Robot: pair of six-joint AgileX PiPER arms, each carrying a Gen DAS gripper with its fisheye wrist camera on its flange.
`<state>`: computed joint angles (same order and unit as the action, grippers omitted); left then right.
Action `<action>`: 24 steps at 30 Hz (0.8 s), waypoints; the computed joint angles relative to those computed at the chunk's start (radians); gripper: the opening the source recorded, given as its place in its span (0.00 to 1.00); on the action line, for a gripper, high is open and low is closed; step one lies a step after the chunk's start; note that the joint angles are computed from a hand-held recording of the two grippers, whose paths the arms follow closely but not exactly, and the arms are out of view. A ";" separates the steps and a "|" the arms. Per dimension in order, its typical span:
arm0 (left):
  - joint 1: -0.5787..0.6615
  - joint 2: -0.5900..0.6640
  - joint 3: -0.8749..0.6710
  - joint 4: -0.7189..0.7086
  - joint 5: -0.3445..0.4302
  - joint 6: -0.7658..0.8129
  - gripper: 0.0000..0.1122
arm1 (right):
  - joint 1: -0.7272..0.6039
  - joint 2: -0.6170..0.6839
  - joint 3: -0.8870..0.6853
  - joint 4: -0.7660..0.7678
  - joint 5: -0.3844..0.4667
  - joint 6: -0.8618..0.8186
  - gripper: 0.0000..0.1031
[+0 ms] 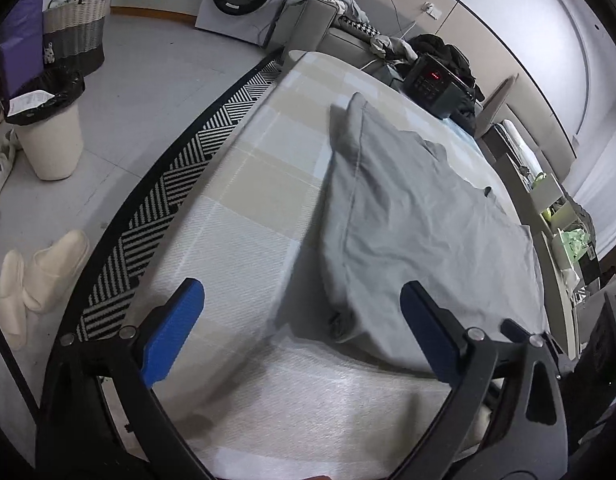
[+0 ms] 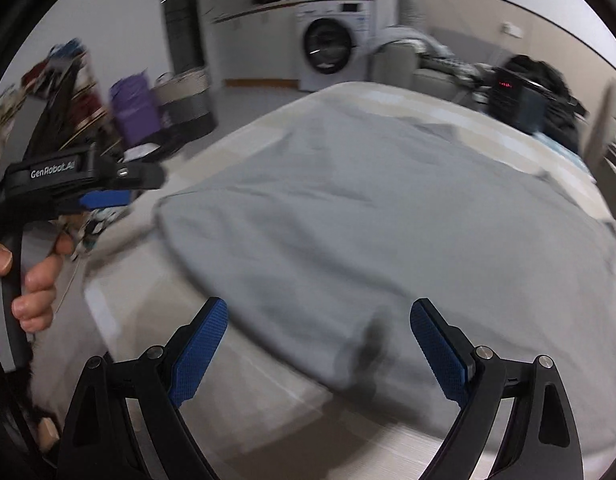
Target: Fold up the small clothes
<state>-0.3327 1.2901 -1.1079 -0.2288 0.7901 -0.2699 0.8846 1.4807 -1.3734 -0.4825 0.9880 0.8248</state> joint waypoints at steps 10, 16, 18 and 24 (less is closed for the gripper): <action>0.162 -0.015 0.078 -0.201 -0.011 0.126 0.87 | 0.050 0.407 -0.463 0.037 0.115 -0.225 0.79; 0.201 -0.019 0.102 -0.248 -0.014 0.163 0.87 | 0.001 0.383 -0.476 0.078 0.053 -0.238 0.09; 0.204 -0.021 0.107 -0.251 -0.016 0.166 0.87 | -0.080 0.285 -0.364 0.219 -0.091 -0.225 0.09; 0.172 -0.015 0.108 -0.270 -0.026 0.182 0.87 | -0.373 0.090 -0.077 0.777 -0.358 -0.354 0.08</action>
